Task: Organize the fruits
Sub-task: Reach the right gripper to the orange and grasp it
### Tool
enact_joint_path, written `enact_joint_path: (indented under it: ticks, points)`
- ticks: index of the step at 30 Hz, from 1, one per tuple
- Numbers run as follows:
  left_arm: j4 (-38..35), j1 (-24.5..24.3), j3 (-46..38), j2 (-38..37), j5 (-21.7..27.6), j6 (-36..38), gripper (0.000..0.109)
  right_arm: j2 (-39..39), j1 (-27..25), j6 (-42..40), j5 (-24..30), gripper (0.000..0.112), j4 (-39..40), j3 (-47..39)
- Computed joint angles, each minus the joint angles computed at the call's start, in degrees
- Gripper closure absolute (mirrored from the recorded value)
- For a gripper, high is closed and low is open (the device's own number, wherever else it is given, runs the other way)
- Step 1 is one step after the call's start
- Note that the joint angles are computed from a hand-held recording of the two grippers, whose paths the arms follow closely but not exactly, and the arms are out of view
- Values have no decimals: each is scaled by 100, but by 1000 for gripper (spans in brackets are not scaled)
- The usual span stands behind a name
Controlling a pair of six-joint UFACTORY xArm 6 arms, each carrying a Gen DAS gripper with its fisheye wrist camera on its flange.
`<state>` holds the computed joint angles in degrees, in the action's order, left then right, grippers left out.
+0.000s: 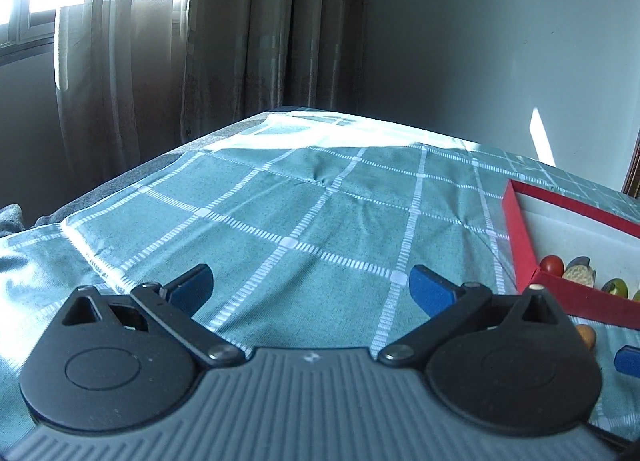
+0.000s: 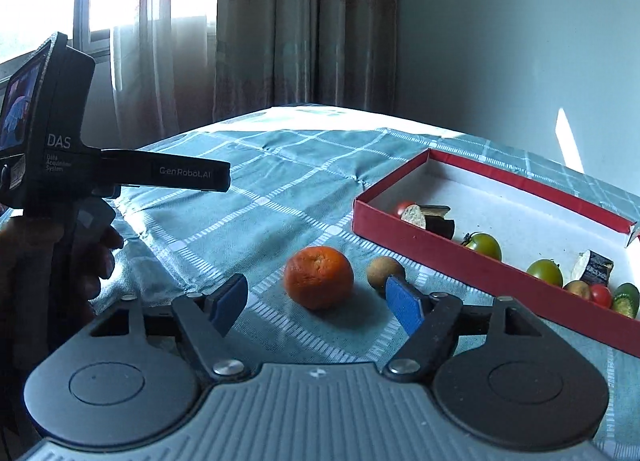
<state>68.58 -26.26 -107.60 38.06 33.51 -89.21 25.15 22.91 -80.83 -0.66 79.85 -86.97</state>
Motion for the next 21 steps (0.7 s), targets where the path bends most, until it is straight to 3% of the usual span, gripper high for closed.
enact_joint_path:
  ticks: [1, 5, 11, 14, 21]
  points:
    - [-3, 0, -5, 4, 3, -13, 6, 44, -8, 379, 19, 37, -343, 2]
    - [-71, 15, -23, 23, -76, 54, 6, 166, -118, 1974, 279, 59, -1920, 14]
    - [-127, -1, -62, 52, -32, 135, 6, 363, -215, 3346, 301, 59, -3178, -121]
    - [-185, 6, -64, 59, -48, 179, 6, 434, -262, 3809, 299, 70, -3533, -152]
    - [-325, 2, -131, 108, -18, 339, 6, 245, -159, 1786, 312, 70, -1320, -154]
